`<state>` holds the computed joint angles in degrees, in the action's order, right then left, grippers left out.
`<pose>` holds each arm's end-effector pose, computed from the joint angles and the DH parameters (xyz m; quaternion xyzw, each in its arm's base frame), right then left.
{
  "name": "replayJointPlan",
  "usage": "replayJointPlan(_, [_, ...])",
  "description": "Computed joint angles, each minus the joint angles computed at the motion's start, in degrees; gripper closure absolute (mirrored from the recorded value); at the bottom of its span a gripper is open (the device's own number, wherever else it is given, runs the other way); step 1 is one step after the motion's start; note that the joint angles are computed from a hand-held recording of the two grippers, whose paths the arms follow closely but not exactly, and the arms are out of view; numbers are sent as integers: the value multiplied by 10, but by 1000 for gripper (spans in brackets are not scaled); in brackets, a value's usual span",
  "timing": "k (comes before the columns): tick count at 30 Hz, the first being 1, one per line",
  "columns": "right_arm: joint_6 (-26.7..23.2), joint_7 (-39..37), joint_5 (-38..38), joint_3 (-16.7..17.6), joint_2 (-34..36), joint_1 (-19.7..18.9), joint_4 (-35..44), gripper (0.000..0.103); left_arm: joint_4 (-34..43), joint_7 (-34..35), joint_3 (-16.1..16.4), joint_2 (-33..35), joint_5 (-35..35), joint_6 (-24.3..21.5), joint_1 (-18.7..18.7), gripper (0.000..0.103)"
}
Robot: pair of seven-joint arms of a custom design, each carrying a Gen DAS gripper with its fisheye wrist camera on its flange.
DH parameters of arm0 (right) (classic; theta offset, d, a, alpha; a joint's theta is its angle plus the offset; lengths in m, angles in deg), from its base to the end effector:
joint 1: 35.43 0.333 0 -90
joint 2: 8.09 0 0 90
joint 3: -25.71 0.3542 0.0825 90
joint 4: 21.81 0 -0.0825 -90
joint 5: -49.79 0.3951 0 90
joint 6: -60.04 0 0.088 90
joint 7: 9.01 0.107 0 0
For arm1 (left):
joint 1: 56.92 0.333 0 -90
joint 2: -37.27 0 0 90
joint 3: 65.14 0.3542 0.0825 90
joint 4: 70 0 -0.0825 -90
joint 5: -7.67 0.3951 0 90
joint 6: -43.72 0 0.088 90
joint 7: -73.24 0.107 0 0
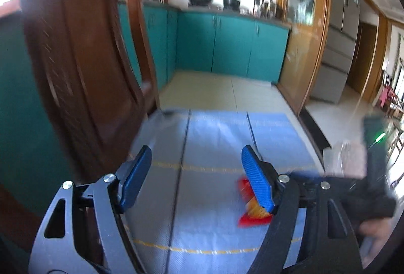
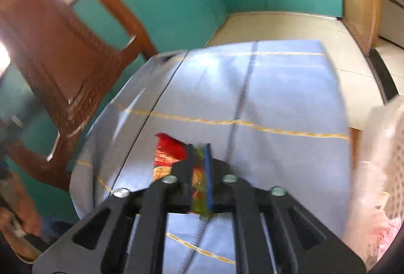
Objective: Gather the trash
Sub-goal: 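Grasp the green plant sprig with the right tool beside the red wrapper, then grasp the red snack wrapper with the left tool while the right holds the sprig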
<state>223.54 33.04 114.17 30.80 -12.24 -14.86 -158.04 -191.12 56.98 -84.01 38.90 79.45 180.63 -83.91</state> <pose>0.4856 0.1798 0.4207 -0.7431 0.5618 -0.0347 0.3620 0.4137 -0.4124 0.4641 -0.6835 0.5681 -0.3180 0.3300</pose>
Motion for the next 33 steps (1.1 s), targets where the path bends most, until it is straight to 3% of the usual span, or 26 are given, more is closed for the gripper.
replayJointPlan(2, [18, 19, -22, -2, -27, -5, -23, 63, 6, 15, 3, 13, -22, 21, 4, 29])
replayJointPlan(4, [19, 46, -58, -3, -33, -11, -32, 61, 10, 25, 6, 22, -36, 30, 4, 27])
replayJointPlan(14, [42, 244, -348, 27, 3, -29, -61, 61, 27, 56, 28, 73, -108, 109, 7, 23])
replayJointPlan(15, [50, 264, -371, 28, 8, -29, -62, 62, 26, 55, 30, 74, -112, 116, 8, 22])
replayJointPlan(16, [54, 268, -376, 25, 10, -26, -62, 74, 26, 54, 31, 77, -113, 119, 7, 21])
replayJointPlan(17, [50, 263, -369, 22, 11, -22, -61, 90, 27, 57, 33, 80, -118, 121, 7, 21])
replayJointPlan(19, [49, 264, -368, 17, 10, -19, -61, 98, 27, 63, 34, 83, -124, 122, 6, 19])
replayJointPlan(23, [70, 249, -335, 8, -13, -14, -73, 98, 33, 91, 35, 95, -145, 124, 4, 17])
replayJointPlan(26, [92, 216, -272, -8, -38, -6, -83, 98, 41, 109, 36, 108, -152, 133, 2, 13])
replayJointPlan(30, [114, 132, -155, -41, -60, 25, -86, 98, 59, 162, 35, 137, -170, 182, 1, 9])
replayJointPlan(33, [108, 112, -124, -41, -64, 21, -83, 98, 87, 189, 43, 164, -165, 174, -19, 8])
